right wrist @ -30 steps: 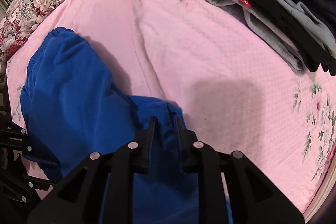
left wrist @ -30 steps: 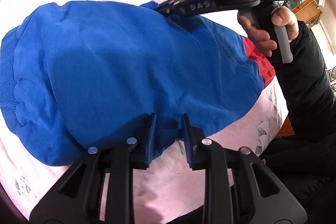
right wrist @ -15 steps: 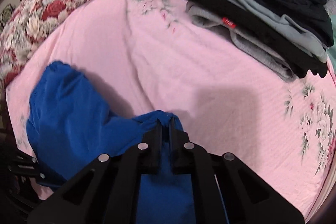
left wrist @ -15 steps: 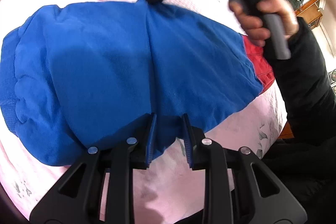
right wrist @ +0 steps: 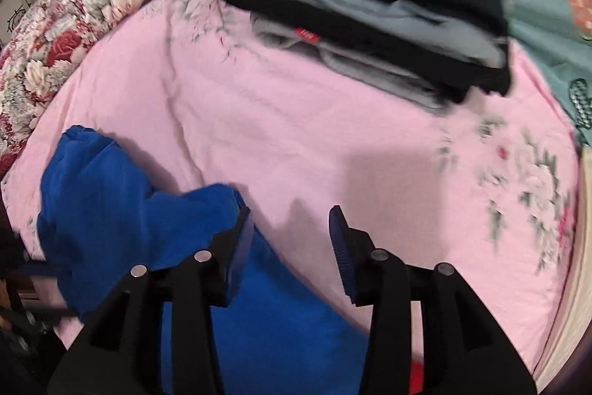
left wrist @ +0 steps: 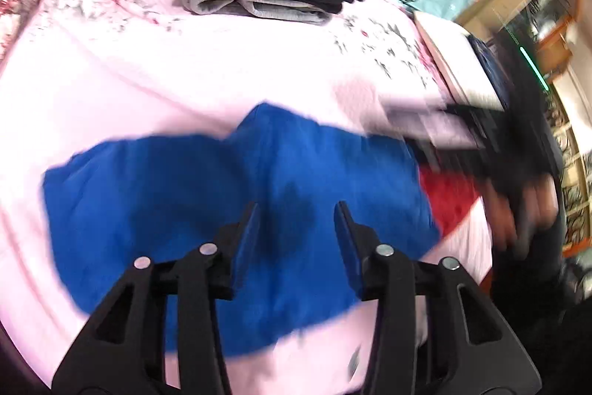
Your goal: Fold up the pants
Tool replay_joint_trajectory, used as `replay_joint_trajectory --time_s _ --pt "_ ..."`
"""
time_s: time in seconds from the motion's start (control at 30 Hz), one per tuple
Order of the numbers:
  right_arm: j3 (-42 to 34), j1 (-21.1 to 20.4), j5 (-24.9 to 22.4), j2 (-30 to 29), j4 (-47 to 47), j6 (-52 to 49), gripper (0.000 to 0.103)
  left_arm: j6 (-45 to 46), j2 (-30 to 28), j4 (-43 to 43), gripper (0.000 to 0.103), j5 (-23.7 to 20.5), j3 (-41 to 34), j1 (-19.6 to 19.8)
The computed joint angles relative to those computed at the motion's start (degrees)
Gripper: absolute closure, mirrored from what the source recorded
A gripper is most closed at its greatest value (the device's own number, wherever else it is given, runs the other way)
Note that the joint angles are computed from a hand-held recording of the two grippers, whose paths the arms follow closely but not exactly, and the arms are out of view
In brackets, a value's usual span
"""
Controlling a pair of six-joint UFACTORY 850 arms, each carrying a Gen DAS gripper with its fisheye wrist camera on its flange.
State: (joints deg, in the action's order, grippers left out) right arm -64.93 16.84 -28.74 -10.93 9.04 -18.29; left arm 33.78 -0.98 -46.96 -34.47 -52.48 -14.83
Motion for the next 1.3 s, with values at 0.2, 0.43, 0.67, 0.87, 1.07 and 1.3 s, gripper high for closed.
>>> replay_joint_trajectory --time_s 0.2,0.43,0.67,0.87,1.07,1.3 --pt "13.81 -2.26 -1.47 12.07 7.23 -7.66 0.063 -10.29 -16.23 9.0 0.101 -2.64 -11.91 -4.39" --pt "24.31 -0.89 0.33 19.97 19.06 -13.16 0.084 -3.68 -19.32 -0.36 0.1 -4.12 -13.2 -2.27" --pt "23.96 -1.03 -1.58 15.64 19.09 -9.47 0.083 -6.06 -17.21 1.07 0.1 -2.79 -11.38 -2.75" --pt "28.34 -8.65 2.26 24.86 32.61 -15.78 0.045 -3.65 -4.24 2.36 0.1 1.99 -0.1 -3.82" --pt "35.63 -30.12 -0.29 38.39 32.44 -11.19 0.042 -1.58 1.2 -0.46 0.1 0.21 8.01 -3.51" --pt "34.06 -46.91 -8.8 27.98 36.36 -17.29 0.039 5.54 1.23 -9.33 0.099 -3.14 10.75 0.46"
